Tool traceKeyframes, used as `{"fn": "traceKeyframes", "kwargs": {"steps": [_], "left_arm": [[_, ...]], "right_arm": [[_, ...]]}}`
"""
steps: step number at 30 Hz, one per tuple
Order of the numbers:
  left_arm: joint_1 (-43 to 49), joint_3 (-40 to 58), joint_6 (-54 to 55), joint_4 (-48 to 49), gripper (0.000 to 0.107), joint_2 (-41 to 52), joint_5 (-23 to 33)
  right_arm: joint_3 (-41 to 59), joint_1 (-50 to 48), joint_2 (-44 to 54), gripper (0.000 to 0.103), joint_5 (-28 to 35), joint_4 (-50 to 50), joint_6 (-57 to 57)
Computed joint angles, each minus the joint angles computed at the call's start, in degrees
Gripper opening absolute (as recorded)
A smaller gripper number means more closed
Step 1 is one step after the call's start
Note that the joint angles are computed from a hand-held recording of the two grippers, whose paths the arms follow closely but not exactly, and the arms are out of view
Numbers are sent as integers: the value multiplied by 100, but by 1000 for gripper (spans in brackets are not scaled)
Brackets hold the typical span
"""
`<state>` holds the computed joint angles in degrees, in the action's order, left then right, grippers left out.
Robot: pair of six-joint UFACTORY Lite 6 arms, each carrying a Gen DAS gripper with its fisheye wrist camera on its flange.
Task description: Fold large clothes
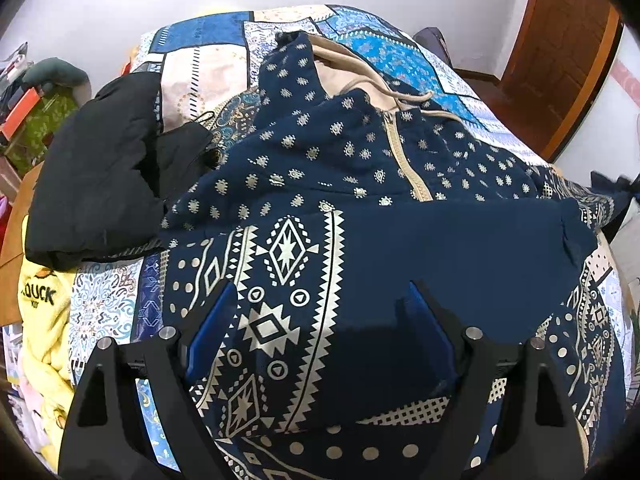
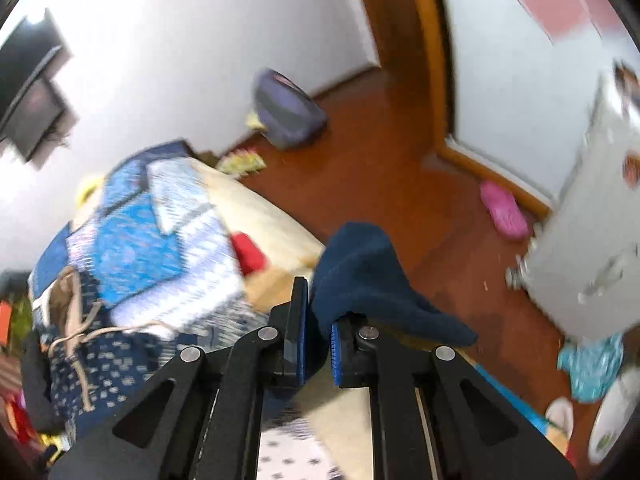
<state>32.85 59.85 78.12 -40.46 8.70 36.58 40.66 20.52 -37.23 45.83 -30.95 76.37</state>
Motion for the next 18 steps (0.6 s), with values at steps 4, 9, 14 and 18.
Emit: {"fn": "traceKeyframes", "kwargs": {"steps": [4,9,14,18], "left_arm": [[185,39,150,-162,85,-160,299],[479,100,409,-339,85,-393,699],[830,258,705,-509,85,-528,1140],[1095,362,899,-633,85,-573,1431]], "right_arm": [[1022,978,574,8,313,-699,425],[2389,2037,1543,8,477,-1185,551],[3621,2726,2622,8,330,-1086,210],[4330,2964,3526,8,-98,-446,-450]]}}
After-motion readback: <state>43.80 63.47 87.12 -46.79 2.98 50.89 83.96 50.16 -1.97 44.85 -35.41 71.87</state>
